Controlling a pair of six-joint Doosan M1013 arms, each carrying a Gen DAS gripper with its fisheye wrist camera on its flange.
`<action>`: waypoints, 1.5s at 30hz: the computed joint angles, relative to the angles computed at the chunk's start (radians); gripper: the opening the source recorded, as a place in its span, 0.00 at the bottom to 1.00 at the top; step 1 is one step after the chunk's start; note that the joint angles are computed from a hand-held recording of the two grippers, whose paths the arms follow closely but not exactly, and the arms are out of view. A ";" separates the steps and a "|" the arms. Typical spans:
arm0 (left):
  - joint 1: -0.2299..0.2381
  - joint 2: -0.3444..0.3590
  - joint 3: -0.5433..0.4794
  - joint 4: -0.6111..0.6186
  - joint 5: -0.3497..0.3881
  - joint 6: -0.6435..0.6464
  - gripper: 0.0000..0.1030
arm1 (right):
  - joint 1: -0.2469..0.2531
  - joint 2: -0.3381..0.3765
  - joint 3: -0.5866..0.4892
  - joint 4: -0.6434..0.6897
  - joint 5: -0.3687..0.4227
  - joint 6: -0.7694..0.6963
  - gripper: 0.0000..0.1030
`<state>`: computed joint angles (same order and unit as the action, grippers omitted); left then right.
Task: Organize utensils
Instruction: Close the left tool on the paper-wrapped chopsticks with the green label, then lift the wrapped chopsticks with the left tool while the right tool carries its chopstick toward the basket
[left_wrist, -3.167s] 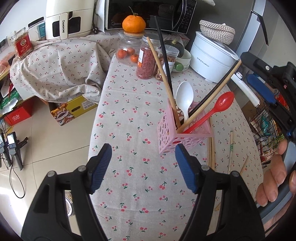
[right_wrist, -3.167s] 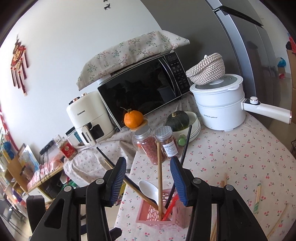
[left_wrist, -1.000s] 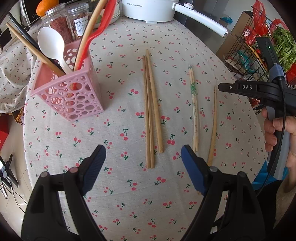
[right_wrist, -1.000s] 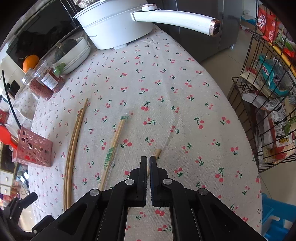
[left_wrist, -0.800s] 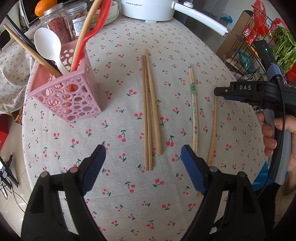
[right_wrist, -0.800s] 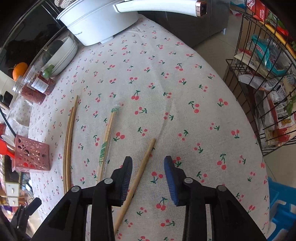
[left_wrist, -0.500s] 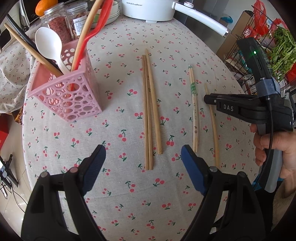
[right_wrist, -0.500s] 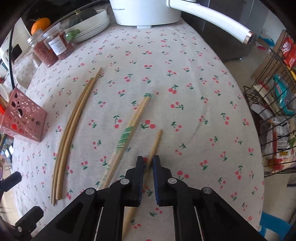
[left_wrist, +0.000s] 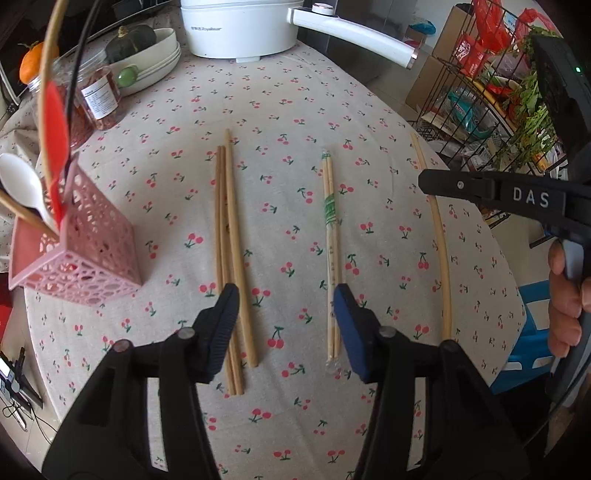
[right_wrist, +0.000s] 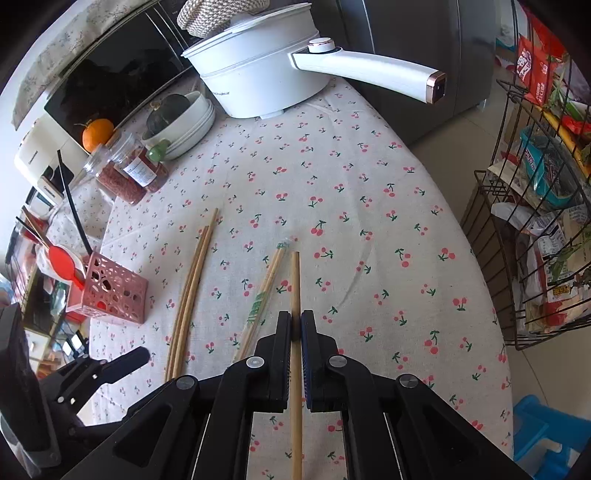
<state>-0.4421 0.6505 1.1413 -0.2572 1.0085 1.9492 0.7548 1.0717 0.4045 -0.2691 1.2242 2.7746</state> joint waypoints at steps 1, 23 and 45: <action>-0.006 0.020 -0.031 -0.001 0.026 -0.008 0.34 | -0.002 -0.012 0.022 -0.001 -0.014 0.007 0.05; -0.084 0.202 -0.305 0.130 0.193 -0.154 0.10 | -0.024 -0.132 0.250 -0.005 -0.184 0.106 0.05; 0.072 -0.185 0.211 -0.426 -0.376 0.334 0.10 | 0.075 -0.115 0.120 -0.304 -0.244 0.145 0.05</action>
<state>-0.3698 0.4655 1.3520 -0.6833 0.6328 2.2835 0.8302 0.9564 0.5246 -0.5732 0.9804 2.9194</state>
